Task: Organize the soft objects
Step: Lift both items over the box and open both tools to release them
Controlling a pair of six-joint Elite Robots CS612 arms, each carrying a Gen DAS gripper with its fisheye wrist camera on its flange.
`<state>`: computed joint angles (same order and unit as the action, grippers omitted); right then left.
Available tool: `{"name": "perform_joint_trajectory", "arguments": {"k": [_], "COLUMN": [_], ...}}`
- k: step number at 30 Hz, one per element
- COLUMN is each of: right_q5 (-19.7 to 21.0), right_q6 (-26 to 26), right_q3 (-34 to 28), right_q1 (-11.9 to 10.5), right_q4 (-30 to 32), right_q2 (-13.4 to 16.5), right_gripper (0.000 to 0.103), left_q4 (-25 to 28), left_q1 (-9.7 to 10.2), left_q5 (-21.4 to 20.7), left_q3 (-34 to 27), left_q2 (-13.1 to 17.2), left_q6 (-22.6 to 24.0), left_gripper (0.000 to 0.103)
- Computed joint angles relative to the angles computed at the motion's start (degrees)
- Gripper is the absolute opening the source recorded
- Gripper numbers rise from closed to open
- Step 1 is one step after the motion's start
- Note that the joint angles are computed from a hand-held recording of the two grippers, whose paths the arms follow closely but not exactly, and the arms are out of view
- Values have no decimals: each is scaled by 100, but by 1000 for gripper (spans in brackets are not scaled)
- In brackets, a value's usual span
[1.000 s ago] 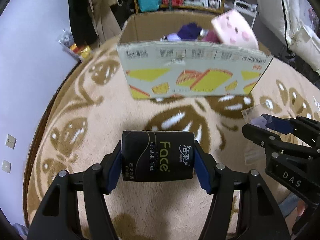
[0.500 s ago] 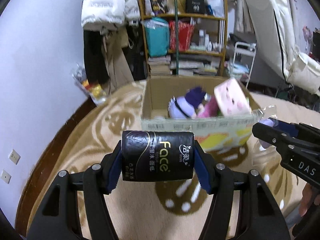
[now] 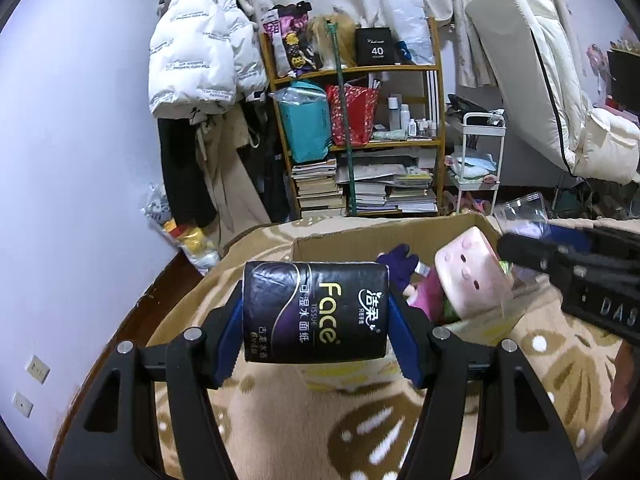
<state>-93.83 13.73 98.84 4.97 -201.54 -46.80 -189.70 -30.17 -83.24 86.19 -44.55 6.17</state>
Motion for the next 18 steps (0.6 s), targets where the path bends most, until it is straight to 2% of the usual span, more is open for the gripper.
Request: {"name": "perform_joint_trajectory", "arguments": {"k": [8, 18], "right_q5": [156, 503], "right_q6": [35, 192], "right_q3": [-401, -688], "right_q1": [-96, -140], "right_q4": [-63, -329], "right_q2": [204, 482], "right_gripper": [43, 45], "left_q4": [230, 525], "left_q1": [69, 118], "left_q5": [-236, -568], "left_q3": [-419, -761], "left_q2": [288, 502], "left_q6": [-111, -310], "left_gripper": [63, 64]}}
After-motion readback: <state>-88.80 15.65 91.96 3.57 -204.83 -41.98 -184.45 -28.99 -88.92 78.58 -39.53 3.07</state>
